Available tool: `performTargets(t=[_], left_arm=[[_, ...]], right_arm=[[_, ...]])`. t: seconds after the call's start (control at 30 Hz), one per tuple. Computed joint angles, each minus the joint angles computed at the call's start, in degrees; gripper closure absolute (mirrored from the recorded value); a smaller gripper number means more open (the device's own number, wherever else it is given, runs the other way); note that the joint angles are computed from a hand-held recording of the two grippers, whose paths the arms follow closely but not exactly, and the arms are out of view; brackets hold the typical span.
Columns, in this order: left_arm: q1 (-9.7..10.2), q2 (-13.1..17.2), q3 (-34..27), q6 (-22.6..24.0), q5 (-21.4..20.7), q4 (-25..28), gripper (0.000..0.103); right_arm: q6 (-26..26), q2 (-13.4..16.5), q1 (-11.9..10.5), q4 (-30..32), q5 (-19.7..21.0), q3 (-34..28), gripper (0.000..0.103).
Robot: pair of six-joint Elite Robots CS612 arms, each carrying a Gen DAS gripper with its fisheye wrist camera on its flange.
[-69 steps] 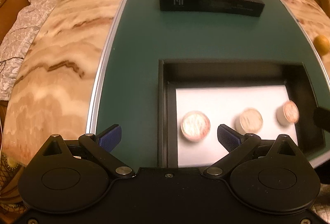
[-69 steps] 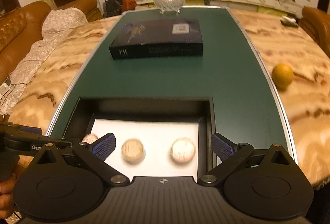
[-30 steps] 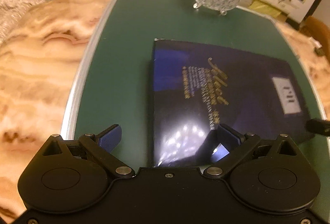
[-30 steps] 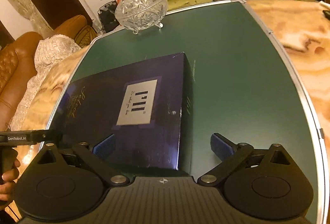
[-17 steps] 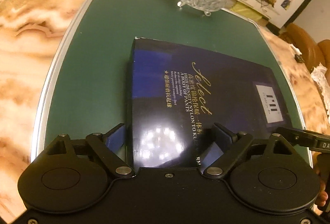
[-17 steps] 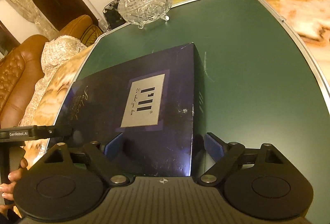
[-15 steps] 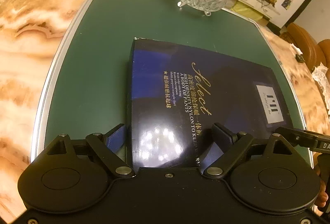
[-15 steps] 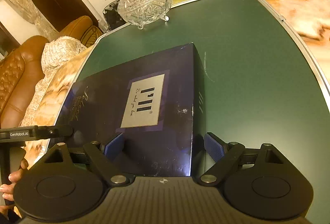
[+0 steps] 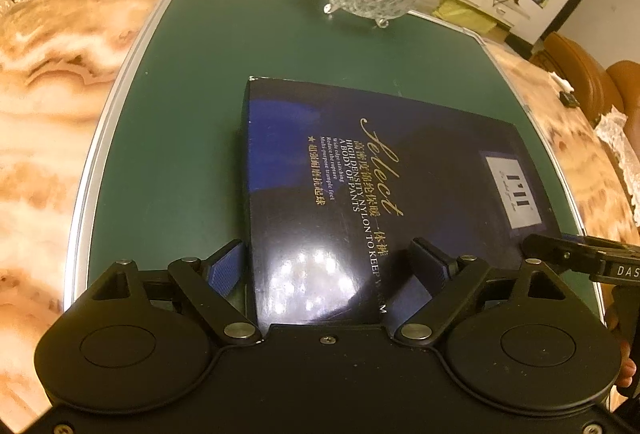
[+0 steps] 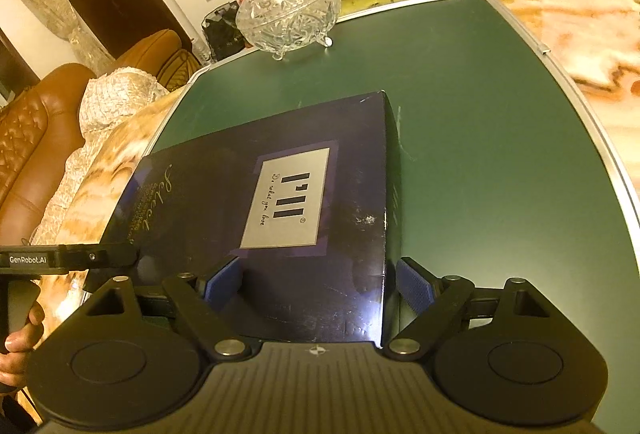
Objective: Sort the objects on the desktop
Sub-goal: 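Close the left gripper on one box edge while the right gripper grips the other, then lift the dark blue box with both grippers and carry it toward the tray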
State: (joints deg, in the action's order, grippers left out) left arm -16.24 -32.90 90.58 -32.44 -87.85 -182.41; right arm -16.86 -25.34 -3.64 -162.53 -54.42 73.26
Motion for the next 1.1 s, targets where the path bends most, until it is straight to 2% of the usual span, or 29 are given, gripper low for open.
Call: performTargets(t=[0.47, 0.77, 1.1], left_arm=[[-1.56, -4.4, 6.08, -0.93, 0.91, -2.34, 0.015], [-4.23, -9.51, 13.07, -1.45, 3.5, -5.41, 0.015], [-8.16, -15.02, 20.86, -3.46, 6.79, -7.47, 0.015]], right_arm=[[-2.07, -5.75, -0.63, -3.62, -0.72, 8.2, 0.016], [-3.9, -11.74, -1.85, -7.88, -0.49, 17.07, 0.016], [-5.26, -18.17, -3.96, -12.84, 0.29, 27.7, 0.016]])
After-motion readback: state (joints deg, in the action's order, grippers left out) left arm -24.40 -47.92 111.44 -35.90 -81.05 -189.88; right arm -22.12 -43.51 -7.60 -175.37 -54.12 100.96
